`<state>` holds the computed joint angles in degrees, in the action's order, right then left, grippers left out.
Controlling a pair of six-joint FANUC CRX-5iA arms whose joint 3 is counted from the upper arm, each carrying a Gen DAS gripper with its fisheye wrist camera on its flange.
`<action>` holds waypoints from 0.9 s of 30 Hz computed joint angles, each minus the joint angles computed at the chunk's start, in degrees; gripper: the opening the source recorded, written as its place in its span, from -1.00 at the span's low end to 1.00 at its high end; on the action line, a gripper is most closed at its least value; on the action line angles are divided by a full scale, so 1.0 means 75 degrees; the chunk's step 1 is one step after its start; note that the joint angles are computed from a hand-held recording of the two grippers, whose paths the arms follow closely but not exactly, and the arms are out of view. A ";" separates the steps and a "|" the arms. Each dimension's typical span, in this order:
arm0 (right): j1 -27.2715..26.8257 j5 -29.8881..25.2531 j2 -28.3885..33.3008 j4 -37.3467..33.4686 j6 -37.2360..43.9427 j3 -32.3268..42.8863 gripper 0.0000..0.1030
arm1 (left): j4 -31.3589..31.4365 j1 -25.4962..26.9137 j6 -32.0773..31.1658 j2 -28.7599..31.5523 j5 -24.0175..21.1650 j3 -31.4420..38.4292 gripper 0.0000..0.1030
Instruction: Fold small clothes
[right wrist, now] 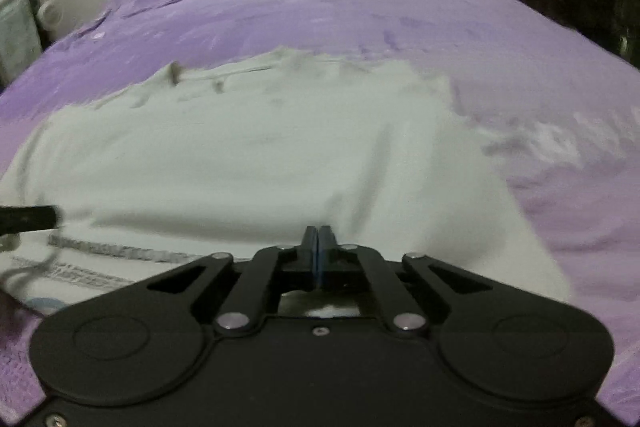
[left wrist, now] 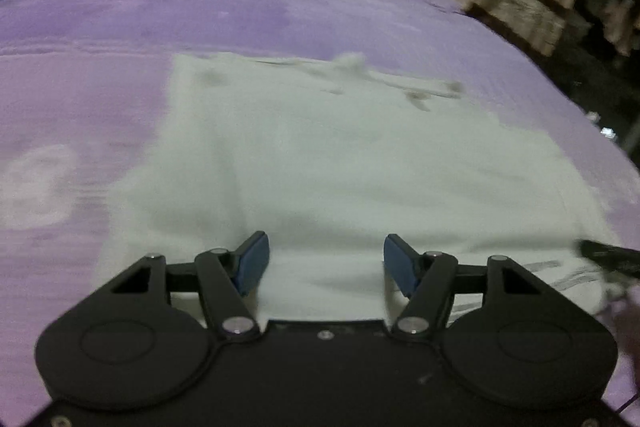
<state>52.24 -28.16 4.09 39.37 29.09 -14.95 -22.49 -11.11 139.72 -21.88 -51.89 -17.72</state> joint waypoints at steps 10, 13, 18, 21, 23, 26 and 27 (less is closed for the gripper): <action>-0.0123 -0.1865 0.0040 0.1019 -0.1245 -0.0089 -1.00 | 0.0218 0.0052 0.0917 -0.1337 -0.0895 -0.0595 0.27; -0.0135 -0.1649 -0.0430 0.0806 -0.1468 -0.0362 -0.86 | -0.0288 -0.0676 0.2065 -0.1549 -0.1443 -0.0364 0.28; -0.0069 -0.1068 -0.1351 0.0312 -0.2455 -0.0850 0.45 | -0.0627 -0.1131 0.5524 -0.2168 -0.0533 -0.1118 0.29; -0.0338 0.0086 -0.1817 -0.1160 -0.3378 -0.1242 0.45 | -0.0585 -0.0906 0.6763 -0.2151 0.0220 -0.1494 0.29; -0.0469 0.1034 -0.1929 -0.1574 -0.3930 -0.1648 0.44 | -0.1145 -0.1352 0.7229 -0.1670 -0.0241 -0.1030 0.28; -0.0363 0.0972 -0.1553 -0.1304 -0.4221 -0.1527 0.44 | -0.1356 -0.1555 0.6965 -0.1240 -0.0478 -0.0596 0.30; -0.0356 0.0936 -0.1405 -0.1211 -0.4352 -0.1427 0.44 | -0.1454 -0.1558 0.6991 -0.1166 -0.0454 -0.0568 0.31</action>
<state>49.57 -21.14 -6.45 30.29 -3.55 -25.65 -33.40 -22.79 192.15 -30.62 -55.29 -21.98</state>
